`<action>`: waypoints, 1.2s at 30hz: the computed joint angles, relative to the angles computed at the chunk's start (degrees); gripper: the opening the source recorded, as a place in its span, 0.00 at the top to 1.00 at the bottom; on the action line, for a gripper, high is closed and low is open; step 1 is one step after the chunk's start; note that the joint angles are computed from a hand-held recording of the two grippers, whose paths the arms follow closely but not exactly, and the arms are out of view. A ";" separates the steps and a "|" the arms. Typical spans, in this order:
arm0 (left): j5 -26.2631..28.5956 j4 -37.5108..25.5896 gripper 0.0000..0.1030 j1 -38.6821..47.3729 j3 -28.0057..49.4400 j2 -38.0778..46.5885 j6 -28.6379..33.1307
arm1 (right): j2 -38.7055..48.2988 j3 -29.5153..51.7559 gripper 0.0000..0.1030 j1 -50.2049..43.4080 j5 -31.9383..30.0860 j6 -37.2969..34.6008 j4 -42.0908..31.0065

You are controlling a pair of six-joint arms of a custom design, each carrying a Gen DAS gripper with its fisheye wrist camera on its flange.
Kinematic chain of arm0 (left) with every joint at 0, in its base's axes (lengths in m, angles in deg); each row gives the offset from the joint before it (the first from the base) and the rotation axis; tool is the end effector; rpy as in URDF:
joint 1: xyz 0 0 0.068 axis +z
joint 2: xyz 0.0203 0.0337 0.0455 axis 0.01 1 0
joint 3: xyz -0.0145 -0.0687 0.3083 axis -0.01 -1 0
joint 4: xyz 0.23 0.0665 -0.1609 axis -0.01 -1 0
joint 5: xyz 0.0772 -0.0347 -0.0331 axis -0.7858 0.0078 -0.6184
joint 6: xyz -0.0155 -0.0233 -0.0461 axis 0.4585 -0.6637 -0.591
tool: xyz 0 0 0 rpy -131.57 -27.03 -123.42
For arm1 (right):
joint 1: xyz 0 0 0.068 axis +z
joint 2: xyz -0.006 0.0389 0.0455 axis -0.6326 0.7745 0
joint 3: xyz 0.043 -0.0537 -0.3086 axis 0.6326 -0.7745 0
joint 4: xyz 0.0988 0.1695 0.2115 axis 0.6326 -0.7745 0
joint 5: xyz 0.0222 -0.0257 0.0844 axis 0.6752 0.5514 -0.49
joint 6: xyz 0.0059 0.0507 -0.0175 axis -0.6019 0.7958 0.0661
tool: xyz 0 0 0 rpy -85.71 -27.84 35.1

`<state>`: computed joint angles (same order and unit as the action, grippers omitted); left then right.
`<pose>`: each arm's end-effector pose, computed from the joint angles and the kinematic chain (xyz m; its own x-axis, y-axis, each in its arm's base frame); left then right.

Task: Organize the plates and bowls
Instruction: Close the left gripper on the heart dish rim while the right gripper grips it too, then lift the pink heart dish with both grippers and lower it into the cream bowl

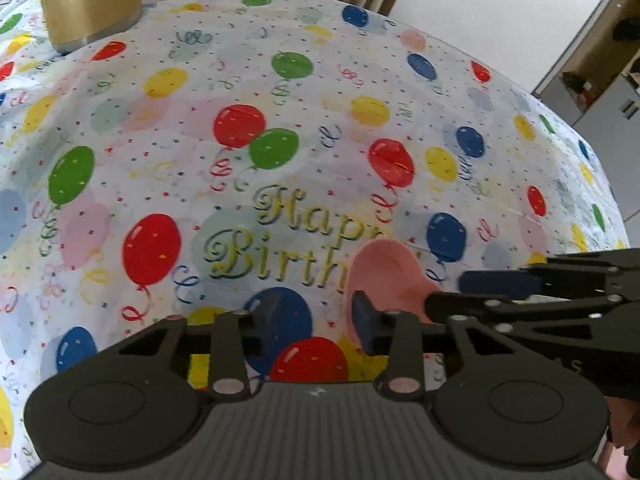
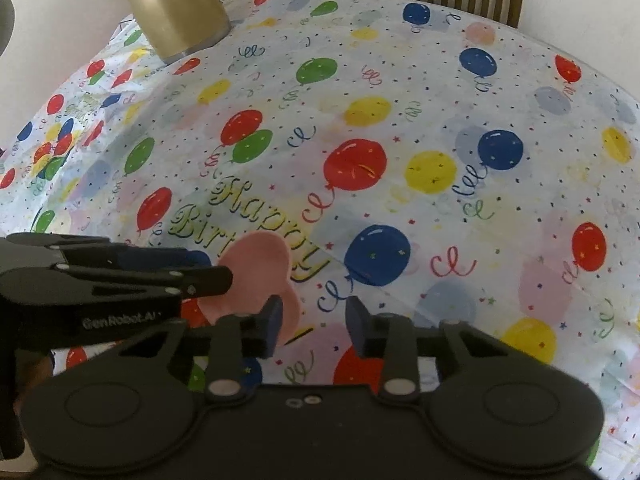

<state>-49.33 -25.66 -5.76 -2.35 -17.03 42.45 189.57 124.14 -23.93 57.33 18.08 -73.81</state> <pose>0.2281 -0.0203 0.2096 -0.6881 -0.5887 -0.4241 -0.5566 0.8033 -0.2120 0.3443 0.1117 0.2352 -0.5279 -0.7219 -0.4475 -0.8482 0.4747 0.2348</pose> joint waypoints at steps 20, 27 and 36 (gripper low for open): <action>0.48 -2.75 0.92 -5.15 1.91 -2.36 -4.08 | -3.75 -1.23 0.97 -0.31 1.11 0.43 -2.19; -1.47 -9.18 0.92 -10.69 6.24 -5.68 -6.27 | -8.39 0.31 0.97 -3.92 -0.17 -2.32 -7.96; -5.12 -16.00 0.92 -20.33 11.03 -8.94 -9.84 | -16.22 -0.79 0.96 -11.09 -2.28 -4.83 -14.26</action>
